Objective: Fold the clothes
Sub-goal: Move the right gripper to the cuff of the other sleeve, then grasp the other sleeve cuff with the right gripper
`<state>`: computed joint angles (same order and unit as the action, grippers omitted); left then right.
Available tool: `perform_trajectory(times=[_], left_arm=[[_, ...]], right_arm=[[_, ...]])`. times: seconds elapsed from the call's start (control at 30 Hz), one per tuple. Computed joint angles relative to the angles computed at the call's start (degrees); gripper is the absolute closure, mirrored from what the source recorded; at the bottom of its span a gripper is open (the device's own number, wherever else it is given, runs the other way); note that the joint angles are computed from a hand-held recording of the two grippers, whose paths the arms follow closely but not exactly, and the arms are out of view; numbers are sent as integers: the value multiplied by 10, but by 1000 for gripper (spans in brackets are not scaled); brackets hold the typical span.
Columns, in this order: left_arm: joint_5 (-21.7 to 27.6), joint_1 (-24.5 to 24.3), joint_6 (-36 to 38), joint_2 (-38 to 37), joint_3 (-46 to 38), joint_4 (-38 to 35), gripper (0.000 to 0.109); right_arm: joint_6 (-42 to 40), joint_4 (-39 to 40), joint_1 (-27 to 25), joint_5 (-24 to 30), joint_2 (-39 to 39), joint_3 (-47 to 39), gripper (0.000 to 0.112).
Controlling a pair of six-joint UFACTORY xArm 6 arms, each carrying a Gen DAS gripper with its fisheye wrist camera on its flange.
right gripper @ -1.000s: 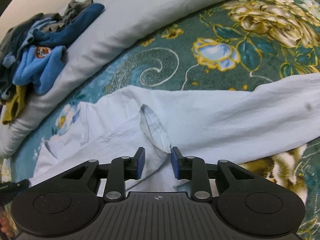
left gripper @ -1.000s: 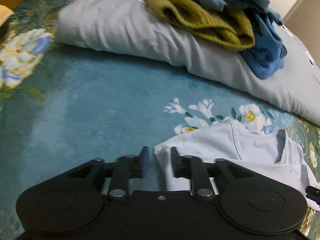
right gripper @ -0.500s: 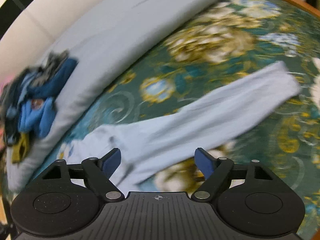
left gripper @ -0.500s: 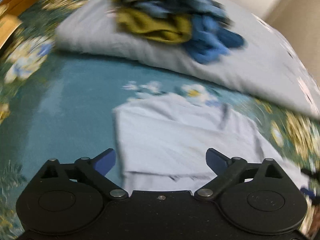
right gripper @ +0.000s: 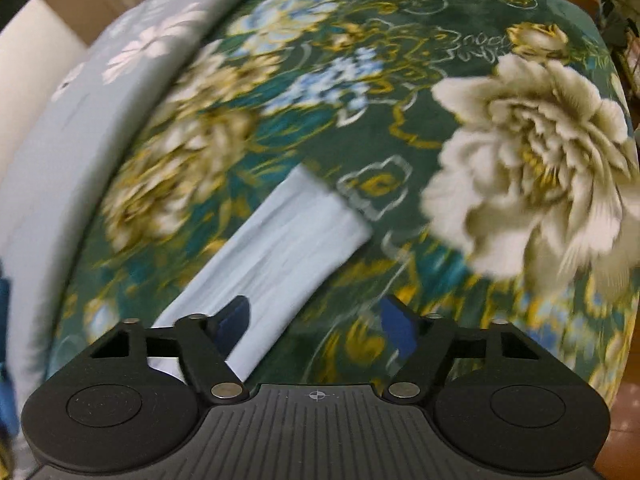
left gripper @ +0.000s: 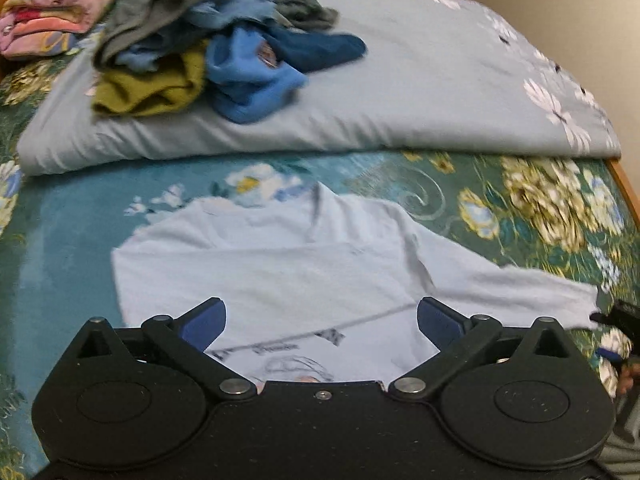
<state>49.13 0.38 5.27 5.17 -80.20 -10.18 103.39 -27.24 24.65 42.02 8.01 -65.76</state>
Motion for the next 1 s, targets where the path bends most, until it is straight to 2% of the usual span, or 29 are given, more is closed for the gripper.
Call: perform_trajectory(times=[0.2, 0.33, 0.47, 0.5, 0.6, 0.77, 1.0], left_arm=[[23, -29, -2, 15, -17, 15, 8], [25, -38, -4, 22, -28, 20, 8], [29, -40, 5, 22, -32, 21, 8], [29, -40, 7, 21, -32, 22, 8], [36, -37, 3, 22, -36, 26, 8], [34, -23, 4, 11, -23, 24, 8], [18, 15, 17, -20, 11, 11, 8]], right_arm=[[16, 2, -37, -75, 9, 34, 72], [113, -33, -51, -123, -3, 67, 75], [167, -59, -66, -169, -6, 90, 100], [178, -65, -70, -181, -7, 95, 103], [199, -86, -75, -193, -8, 95, 106], [185, -118, -63, -172, -12, 66, 106], [128, -173, -26, -180, 19, -29, 106]])
